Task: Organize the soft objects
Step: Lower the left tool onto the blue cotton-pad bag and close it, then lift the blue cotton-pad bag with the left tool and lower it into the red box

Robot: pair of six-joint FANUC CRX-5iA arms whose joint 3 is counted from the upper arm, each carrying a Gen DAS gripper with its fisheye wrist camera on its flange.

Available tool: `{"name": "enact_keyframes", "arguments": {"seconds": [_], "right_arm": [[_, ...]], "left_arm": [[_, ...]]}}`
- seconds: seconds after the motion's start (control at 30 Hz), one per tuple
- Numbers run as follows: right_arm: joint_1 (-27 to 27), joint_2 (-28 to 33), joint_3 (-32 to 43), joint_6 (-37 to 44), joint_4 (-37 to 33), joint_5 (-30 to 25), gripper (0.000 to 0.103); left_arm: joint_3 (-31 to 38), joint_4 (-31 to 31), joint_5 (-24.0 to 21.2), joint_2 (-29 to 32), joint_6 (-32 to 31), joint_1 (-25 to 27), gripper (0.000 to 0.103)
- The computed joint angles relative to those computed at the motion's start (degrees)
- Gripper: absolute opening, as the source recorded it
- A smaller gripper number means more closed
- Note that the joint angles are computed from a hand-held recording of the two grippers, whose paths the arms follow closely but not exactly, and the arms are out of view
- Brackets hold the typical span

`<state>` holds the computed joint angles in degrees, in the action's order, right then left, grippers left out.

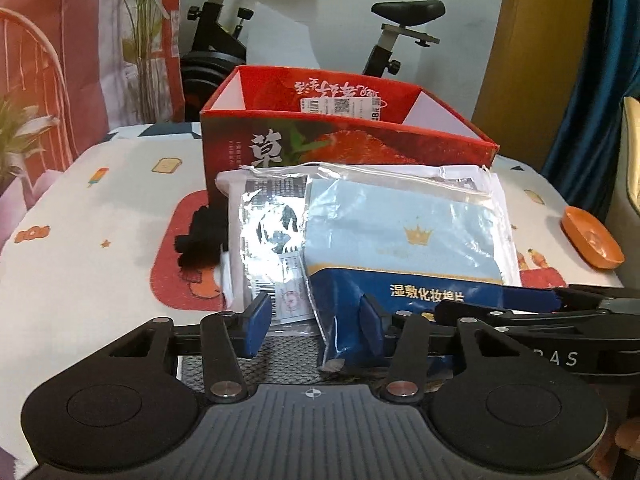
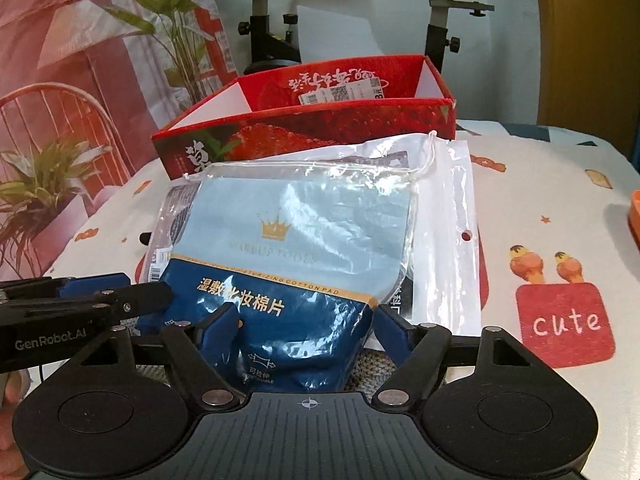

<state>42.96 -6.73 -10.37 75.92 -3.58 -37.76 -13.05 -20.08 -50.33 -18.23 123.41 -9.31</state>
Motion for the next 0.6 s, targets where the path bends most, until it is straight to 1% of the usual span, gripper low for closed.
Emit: {"name": "enact_keyframes", "arguments": {"seconds": [0.07, 0.13, 0.2, 0.23, 0.3, 0.33, 0.43, 0.47, 0.53, 0.6], "right_arm": [[-0.71, 0.41, 0.61, 1.41, -1.89, -0.14, 0.072], [-1.44, 0.61, 1.11, 2.96, -3.78, -0.23, 0.072], [-1.79, 0.67, 1.29, 4.01, -4.73, -0.02, 0.072], [-1.88, 0.70, 1.38, 4.37, -5.02, 0.08, 0.072], [-1.99, 0.82, 1.68, 4.79, -5.50, 0.05, 0.072], [-2.04, 0.96, 1.87, 5.08, -5.75, 0.07, 0.071], [-1.75, 0.61, 1.27, 6.79, -5.92, 1.58, 0.067], [-1.37, 0.26, 0.59, 6.82, -5.05, 2.45, 0.065], [-1.15, -0.29, -0.38, 7.02, -4.49, 3.50, 0.063], [-1.79, -0.40, -0.24, 7.05, -5.90, 3.27, 0.061]], "left_arm": [[-1.15, 3.13, 1.45, -0.48, -1.70, 1.95, 0.051], [-3.32, 9.15, 3.53, -1.83, -6.04, 4.96, 0.050], [-4.62, 13.83, 4.82, -2.46, -10.64, 7.00, 0.044], [-4.09, 14.16, 4.22, -2.17, -11.76, 7.06, 0.040], [-2.75, 14.45, 2.85, -1.30, -13.30, 7.20, 0.040], [-2.58, 16.33, 2.47, -0.83, -15.20, 7.99, 0.040], [-4.60, 27.24, 2.54, 0.43, -24.11, 11.84, 0.040], [-4.89, 28.16, 2.74, 0.72, -24.52, 11.91, 0.040], [-4.39, 25.67, 3.26, 1.01, -22.49, 10.60, 0.040], [-4.16, 23.94, 3.74, 1.12, -20.09, 9.65, 0.040]]}}
